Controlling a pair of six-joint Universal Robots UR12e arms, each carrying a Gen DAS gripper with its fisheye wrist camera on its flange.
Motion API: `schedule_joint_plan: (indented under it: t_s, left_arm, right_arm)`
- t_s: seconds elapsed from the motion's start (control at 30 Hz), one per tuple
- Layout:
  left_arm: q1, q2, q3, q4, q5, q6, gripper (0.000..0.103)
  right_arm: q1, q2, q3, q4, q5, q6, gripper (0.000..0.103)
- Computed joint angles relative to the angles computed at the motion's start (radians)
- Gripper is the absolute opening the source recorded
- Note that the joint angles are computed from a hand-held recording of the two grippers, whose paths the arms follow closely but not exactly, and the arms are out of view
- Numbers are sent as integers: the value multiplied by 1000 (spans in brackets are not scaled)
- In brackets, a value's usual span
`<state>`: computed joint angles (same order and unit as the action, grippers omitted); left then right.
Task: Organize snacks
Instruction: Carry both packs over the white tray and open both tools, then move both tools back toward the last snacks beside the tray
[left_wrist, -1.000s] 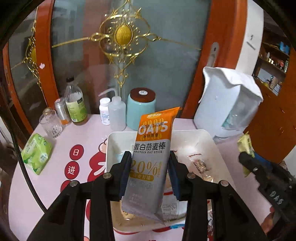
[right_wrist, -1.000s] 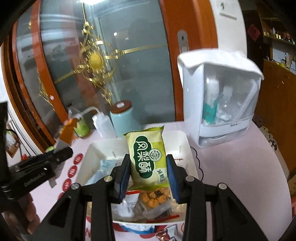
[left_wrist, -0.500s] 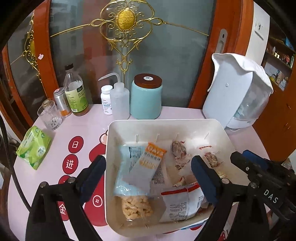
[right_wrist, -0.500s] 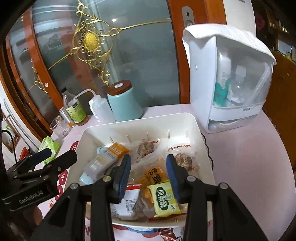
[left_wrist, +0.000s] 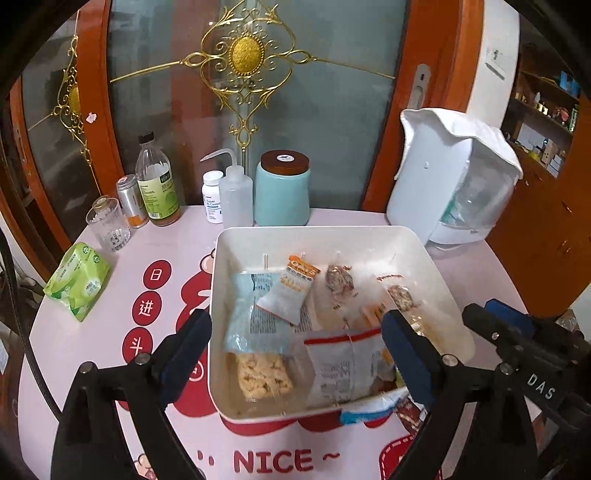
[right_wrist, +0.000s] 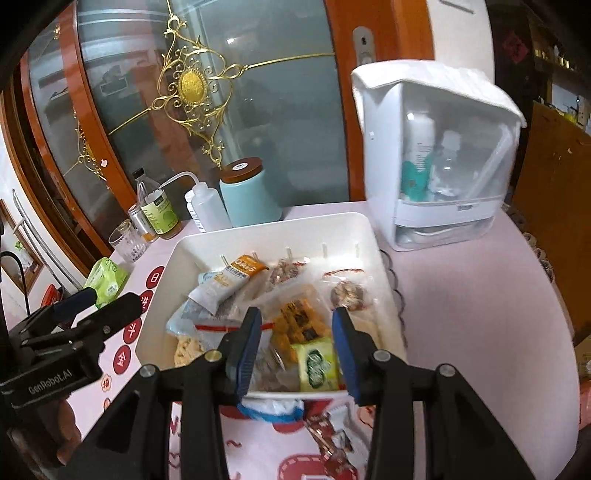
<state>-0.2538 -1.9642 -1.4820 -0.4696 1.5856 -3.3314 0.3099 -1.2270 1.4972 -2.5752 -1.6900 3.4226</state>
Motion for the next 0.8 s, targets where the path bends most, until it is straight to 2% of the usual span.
schedule_joint_plan:
  t_s: [0.4,0.67,0.7,0.77,0.8]
  left_arm:
    - [-21,80,-107,38,-33,40,93]
    - [-28,105,-159,56,-85,59,93]
    - [-30,107,-167,60,-90,60,93]
    - [-32,108,-176,61,-99,58,93]
    - [-34,108,-182,58,-100,50,93]
  right_arm:
    - [-3,-115,149,-2,-71,39,40]
    - [-10,-155,236,-20,-8,37,42]
    - [-10,-155,241,-23,0,29,45]
    - [-11,-147,251,-21,19,-1,71]
    - [-12,-142,254,-22,29,-15,72]
